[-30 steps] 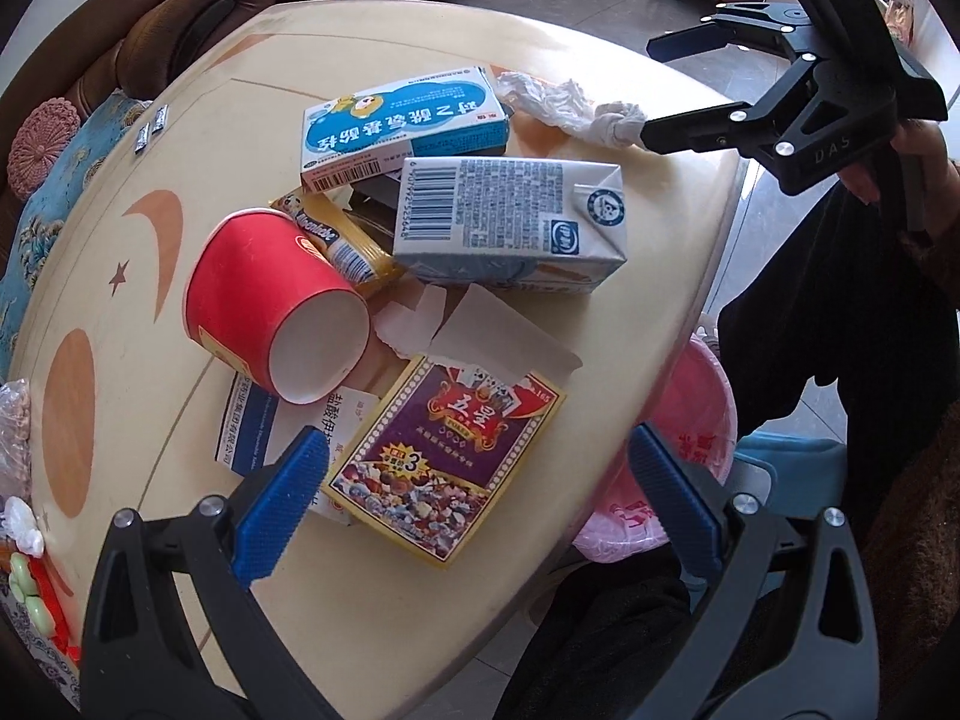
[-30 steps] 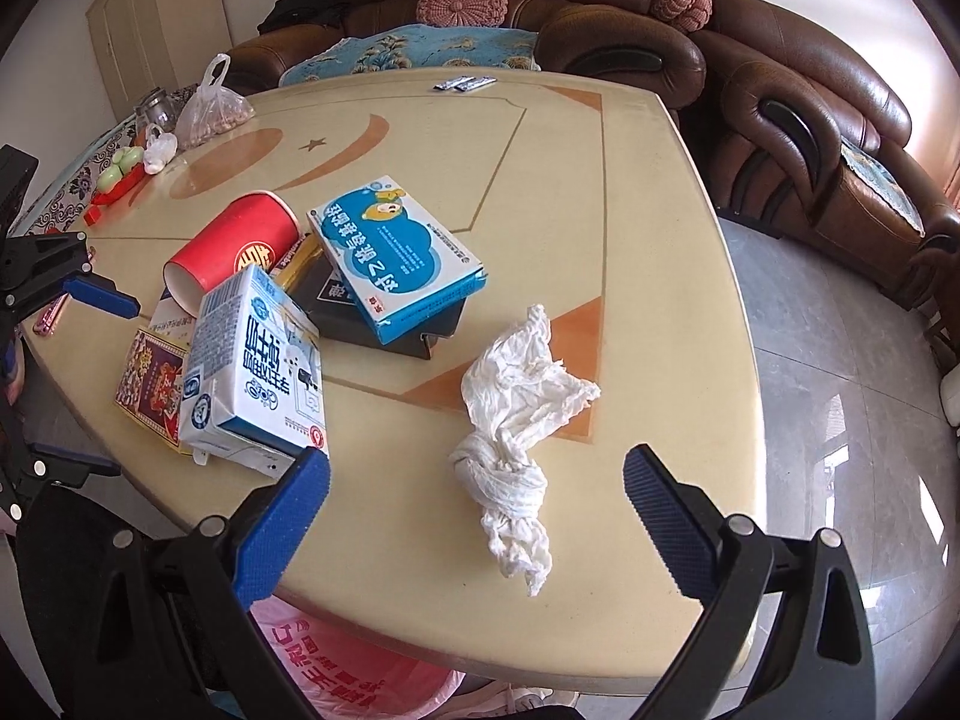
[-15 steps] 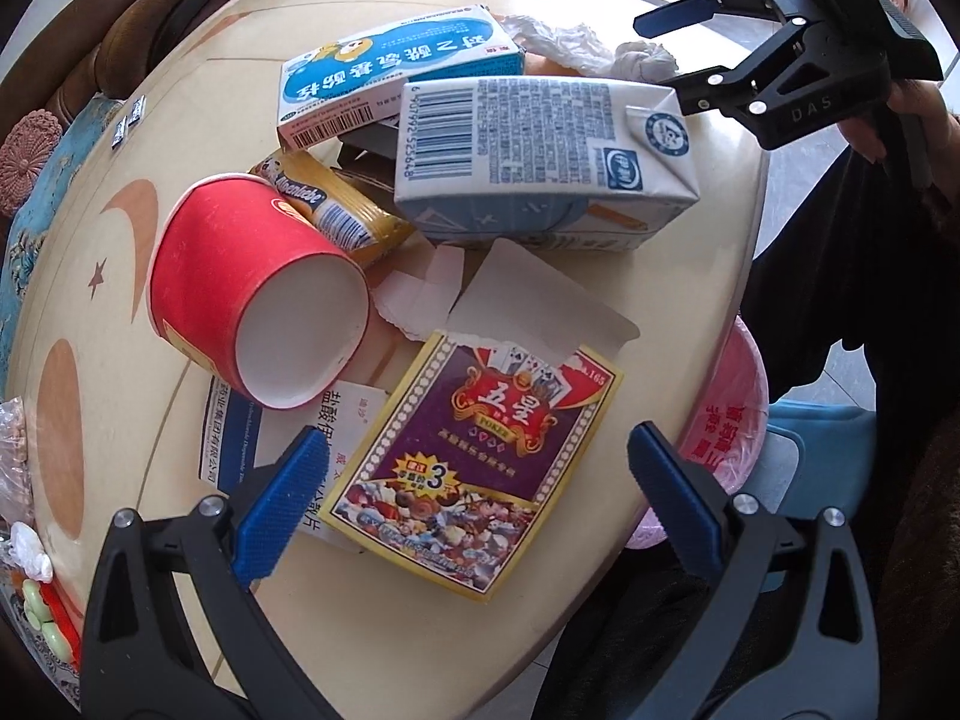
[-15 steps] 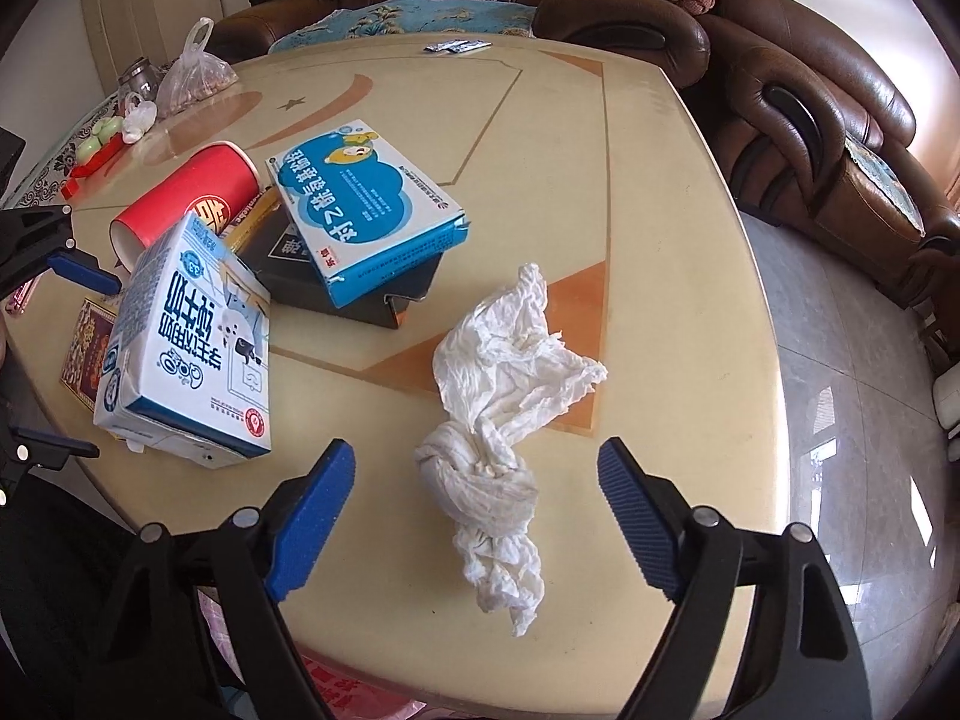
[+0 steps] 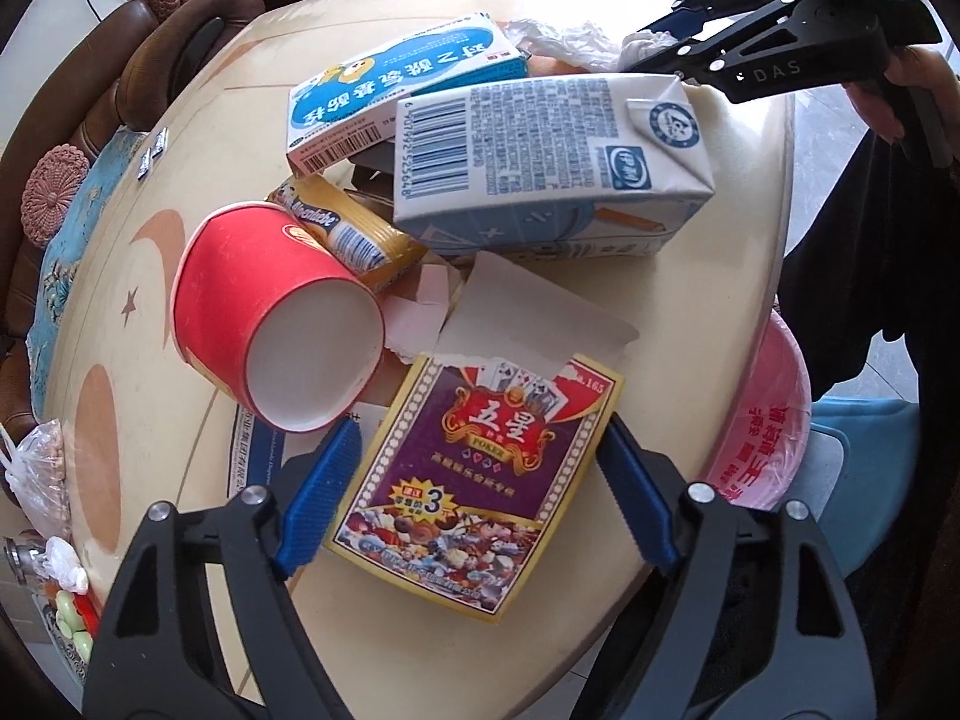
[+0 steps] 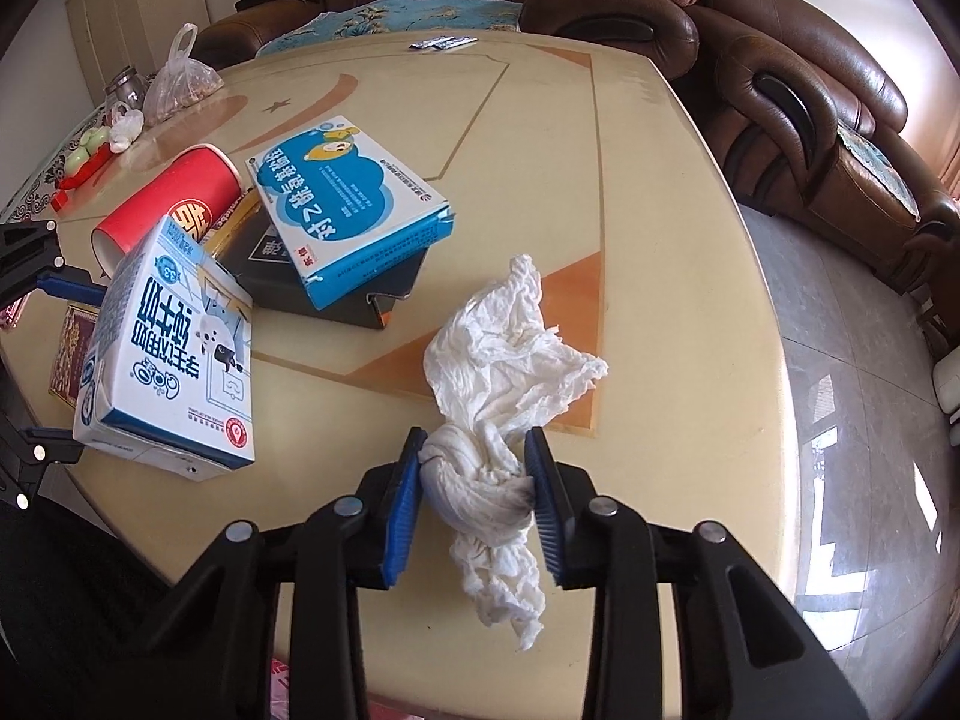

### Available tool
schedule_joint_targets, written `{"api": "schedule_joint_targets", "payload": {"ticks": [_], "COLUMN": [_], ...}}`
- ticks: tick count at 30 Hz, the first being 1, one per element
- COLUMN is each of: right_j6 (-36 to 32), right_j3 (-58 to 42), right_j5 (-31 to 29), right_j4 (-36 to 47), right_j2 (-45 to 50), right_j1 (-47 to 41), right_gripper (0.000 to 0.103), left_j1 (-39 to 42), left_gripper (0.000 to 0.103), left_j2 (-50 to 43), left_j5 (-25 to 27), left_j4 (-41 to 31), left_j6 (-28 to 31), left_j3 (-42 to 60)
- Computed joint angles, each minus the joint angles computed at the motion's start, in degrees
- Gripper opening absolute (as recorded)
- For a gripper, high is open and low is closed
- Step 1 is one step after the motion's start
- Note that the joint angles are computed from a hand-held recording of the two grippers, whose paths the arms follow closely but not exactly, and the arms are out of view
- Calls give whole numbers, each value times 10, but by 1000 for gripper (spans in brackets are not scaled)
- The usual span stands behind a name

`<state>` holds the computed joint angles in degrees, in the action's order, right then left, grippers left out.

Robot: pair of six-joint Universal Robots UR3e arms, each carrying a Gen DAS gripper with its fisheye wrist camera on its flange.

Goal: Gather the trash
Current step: 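Grasp the purple playing-card box with the left tool while the right tool lifts the tissue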

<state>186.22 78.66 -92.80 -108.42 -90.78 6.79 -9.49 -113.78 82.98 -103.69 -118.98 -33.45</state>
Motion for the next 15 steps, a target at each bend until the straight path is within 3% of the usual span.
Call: {"api": "schedule_joint_targets", "payload": {"ticks": [6,12,15], "right_j6": [13,22,27], "right_j3": [-4,-5,-13], "right_j5": [-16,-28,-32], "right_j4": [-9,-19,-17], "right_j2": [1,-10,-8], "right_j1": [15,18,19], "right_gripper": [26,26,26], "left_j1": [-4,33,50], "left_gripper": [70,68,68], "left_j2": [22,-21,-19], "left_j5": [15,-33,-49], "left_j4": [30,-69,-84], "left_j6": [-30,-78,-97], "left_j3": [-34,94,108]}}
